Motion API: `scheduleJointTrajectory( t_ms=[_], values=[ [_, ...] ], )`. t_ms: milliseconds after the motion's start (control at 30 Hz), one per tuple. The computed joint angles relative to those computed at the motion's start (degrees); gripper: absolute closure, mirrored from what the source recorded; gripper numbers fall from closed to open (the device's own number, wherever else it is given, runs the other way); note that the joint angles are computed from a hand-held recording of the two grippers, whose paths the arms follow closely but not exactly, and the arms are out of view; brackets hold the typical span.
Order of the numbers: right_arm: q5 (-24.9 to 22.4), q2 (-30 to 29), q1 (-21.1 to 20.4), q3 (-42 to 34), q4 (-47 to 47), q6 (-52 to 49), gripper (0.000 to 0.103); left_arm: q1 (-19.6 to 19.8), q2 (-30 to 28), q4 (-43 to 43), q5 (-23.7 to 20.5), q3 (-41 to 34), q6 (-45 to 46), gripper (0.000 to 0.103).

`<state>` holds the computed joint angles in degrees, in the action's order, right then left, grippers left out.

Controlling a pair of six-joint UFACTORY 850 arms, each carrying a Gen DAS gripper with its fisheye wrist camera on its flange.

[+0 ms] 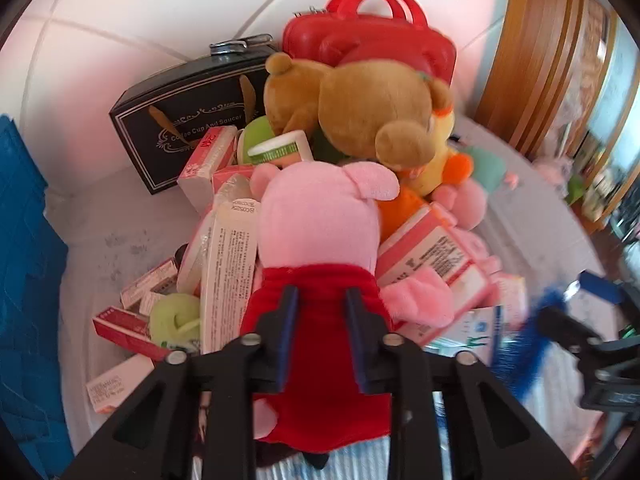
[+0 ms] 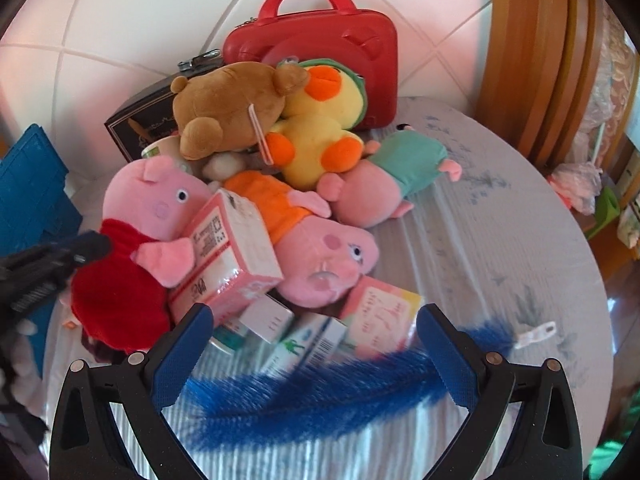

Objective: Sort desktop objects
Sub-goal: 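Grasp the pink pig plush with the left gripper while the right grasps the pink tissue pack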

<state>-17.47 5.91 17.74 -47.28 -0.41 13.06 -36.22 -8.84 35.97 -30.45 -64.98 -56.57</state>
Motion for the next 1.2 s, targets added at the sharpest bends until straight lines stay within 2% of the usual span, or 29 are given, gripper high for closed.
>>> scheduleJointTrajectory(
  t_ms=[33, 100, 200, 267, 367, 533, 600, 667, 767, 867, 967, 1067, 1200],
  values=[
    [0.2, -0.4, -0.1, -0.2, 1.7, -1.4, 0.000, -0.3, -1.0, 1.6, -0.6, -0.4, -0.9, 0.036],
    [0.3, -1.5, -0.5, -0.8, 7.2, -6.5, 0.000, 0.1, -3.0, -0.3, -1.2, -1.1, 0.9, 0.012],
    [0.2, -3.0, -0.9, -1.3, 14.9, -13.9, 0.000, 0.6, -5.4, 0.6, -2.9, -1.4, 0.2, 0.012],
    [0.1, -4.0, -0.8, -1.6, 18.6, -17.6, 0.000, 1.4, -5.3, -0.4, -1.5, -0.5, 0.0, 0.012],
    [0.0, -6.1, -0.3, -2.3, 26.8, -25.7, 0.000, 2.1, -3.1, 0.9, 2.1, 2.0, -2.2, 0.020],
    [0.3, -9.7, 0.5, -3.9, 36.3, -34.1, 0.000, 2.4, -0.9, 2.7, 4.4, 4.5, -5.6, 0.023],
    [0.4, -11.1, 0.8, -4.9, 37.1, -34.6, 0.007, 2.4, -0.6, 3.4, 5.1, 5.2, -7.1, 0.023],
    [-0.3, -12.7, 0.9, -6.1, 39.5, -37.1, 0.024, 2.4, -0.8, 4.0, 5.1, 5.3, -7.6, 0.024],
    [-0.9, -14.4, 1.0, -7.4, 43.4, -40.8, 0.029, 2.4, -0.5, 5.0, 5.6, 5.5, -10.8, 0.027],
    [1.0, -13.1, 1.8, -7.0, 43.3, -41.6, 0.041, 1.7, 0.4, 6.3, 5.2, 6.0, -12.2, 0.031],
    [2.8, -10.7, 3.1, -6.3, 39.7, -39.8, 0.048, 0.7, 2.6, 9.6, 4.4, 7.2, -16.0, 0.032],
    [4.6, -8.2, 4.7, -5.3, 32.3, -34.4, 0.051, -0.5, 5.5, 12.8, 3.4, 8.6, -19.8, 0.032],
    [6.4, -4.4, 6.7, -3.7, 23.5, -26.7, 0.051, -2.4, 9.5, 17.0, -0.3, 10.2, -25.1, 0.032]
  ],
)
